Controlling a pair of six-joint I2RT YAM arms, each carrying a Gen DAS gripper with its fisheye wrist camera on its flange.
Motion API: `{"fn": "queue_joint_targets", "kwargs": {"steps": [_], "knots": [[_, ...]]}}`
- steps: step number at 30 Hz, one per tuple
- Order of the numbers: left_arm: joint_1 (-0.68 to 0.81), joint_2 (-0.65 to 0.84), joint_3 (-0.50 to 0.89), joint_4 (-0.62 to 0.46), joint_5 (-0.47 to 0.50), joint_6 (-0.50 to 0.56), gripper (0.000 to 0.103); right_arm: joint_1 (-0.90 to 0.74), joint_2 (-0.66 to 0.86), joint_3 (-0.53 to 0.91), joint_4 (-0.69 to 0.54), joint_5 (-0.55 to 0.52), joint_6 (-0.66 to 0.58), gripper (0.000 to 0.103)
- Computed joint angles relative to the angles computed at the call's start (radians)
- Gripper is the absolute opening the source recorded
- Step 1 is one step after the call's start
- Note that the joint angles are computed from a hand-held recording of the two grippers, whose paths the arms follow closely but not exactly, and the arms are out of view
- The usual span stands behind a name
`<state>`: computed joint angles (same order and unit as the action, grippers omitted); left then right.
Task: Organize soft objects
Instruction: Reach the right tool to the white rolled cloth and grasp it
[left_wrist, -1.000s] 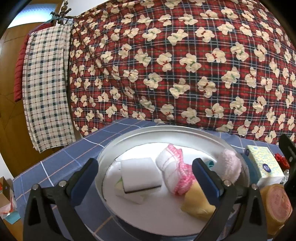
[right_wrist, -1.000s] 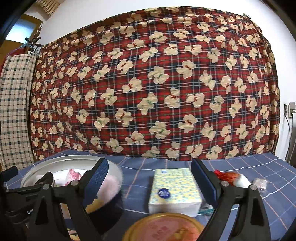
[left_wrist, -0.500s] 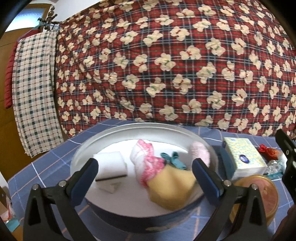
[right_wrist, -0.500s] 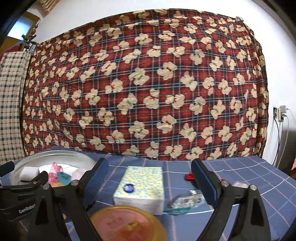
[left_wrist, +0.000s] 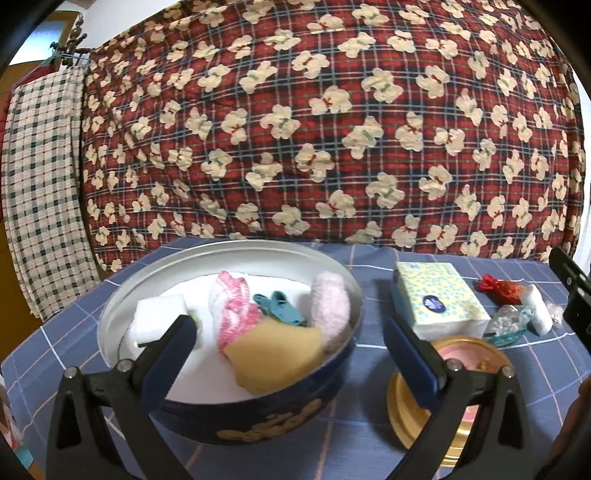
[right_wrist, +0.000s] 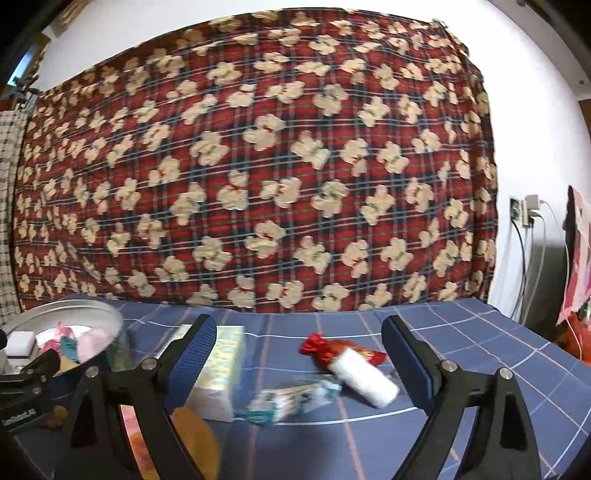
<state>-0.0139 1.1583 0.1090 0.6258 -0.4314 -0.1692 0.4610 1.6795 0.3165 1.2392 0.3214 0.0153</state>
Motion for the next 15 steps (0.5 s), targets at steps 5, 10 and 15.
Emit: {"fn": "queue_joint_targets", "kwargs": {"steps": [5, 10, 15], "knots": [[-0.073, 0.015, 0.01, -0.003, -0.04, -0.011, 0.103, -0.096, -0.013, -0.008, -0.006, -0.04, -0.006, 0.093], [-0.153, 0.019, 0.015, -0.002, -0.06, -0.011, 0.103, -0.204, -0.025, -0.009, -0.026, -0.079, 0.001, 0.093], [-0.252, 0.03, 0.024, 0.0, -0.086, -0.008, 0.103, -0.351, -0.034, 0.011, -0.079, -0.148, 0.032, 0.093]]}}
